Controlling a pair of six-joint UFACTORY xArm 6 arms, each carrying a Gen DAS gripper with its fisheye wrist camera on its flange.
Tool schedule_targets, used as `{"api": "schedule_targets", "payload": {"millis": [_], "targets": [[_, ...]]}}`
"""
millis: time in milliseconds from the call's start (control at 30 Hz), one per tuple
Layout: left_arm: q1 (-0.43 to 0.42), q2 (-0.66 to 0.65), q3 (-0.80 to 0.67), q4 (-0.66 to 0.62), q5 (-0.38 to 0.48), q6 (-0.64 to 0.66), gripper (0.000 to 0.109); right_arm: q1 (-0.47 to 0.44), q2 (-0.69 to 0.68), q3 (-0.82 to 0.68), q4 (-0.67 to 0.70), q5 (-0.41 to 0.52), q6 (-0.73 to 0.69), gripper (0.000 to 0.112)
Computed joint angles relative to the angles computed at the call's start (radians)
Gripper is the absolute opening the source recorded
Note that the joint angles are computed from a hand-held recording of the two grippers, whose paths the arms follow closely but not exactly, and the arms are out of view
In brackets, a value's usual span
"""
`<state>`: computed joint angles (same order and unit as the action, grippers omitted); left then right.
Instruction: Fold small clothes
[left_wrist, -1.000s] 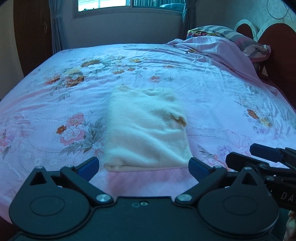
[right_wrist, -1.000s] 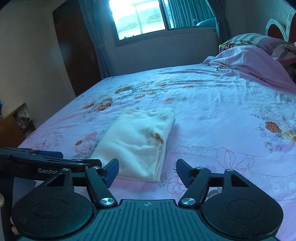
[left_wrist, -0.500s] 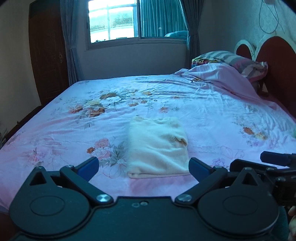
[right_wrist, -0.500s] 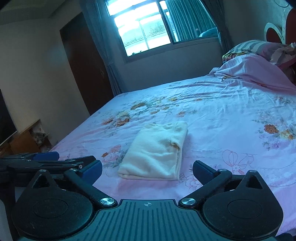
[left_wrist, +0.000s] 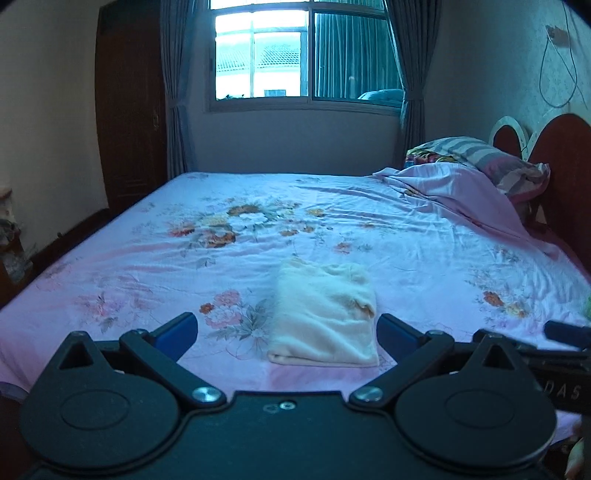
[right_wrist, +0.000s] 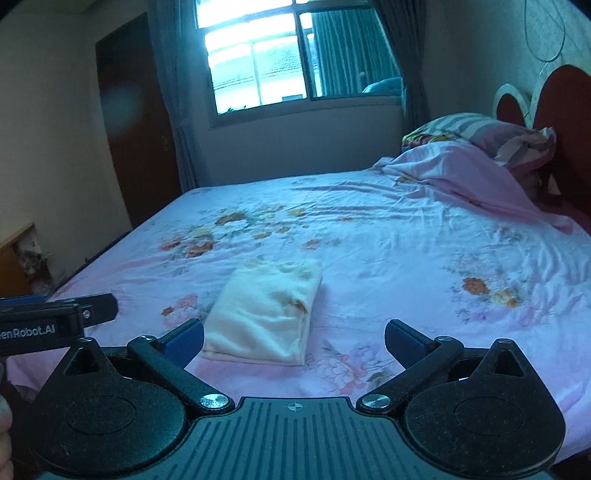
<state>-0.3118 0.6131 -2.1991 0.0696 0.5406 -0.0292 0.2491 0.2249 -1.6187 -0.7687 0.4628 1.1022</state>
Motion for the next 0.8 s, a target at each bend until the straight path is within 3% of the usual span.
{"api": "schedule_targets", "payload": {"millis": [67, 200, 500, 633, 800], "targets": [[-0.012, 0.017, -0.029, 0.001, 0.039, 0.019, 0.102, -0.001, -0.005, 0.011, -0.086, 0.023, 0.086, 0.103], [-0.023, 0.081, -0.136, -0.056, 0.153, 0.065, 0.101, -0.021, -0.015, 0.042, -0.027, 0.014, 0.058, 0.103], [-0.018, 0.107, -0.151, -0.024, 0.156, 0.047, 0.101, -0.018, 0.025, -0.004, 0.008, 0.059, 0.007, 0.103], [-0.009, 0.148, -0.224, -0.021, 0.194, 0.023, 0.101, -0.008, 0.043, -0.026, -0.022, 0.081, 0.004, 0.103], [-0.007, 0.166, -0.255, -0.006, 0.206, -0.007, 0.101, -0.021, 0.027, 0.005, -0.023, 0.048, 0.002, 0.103]]}}
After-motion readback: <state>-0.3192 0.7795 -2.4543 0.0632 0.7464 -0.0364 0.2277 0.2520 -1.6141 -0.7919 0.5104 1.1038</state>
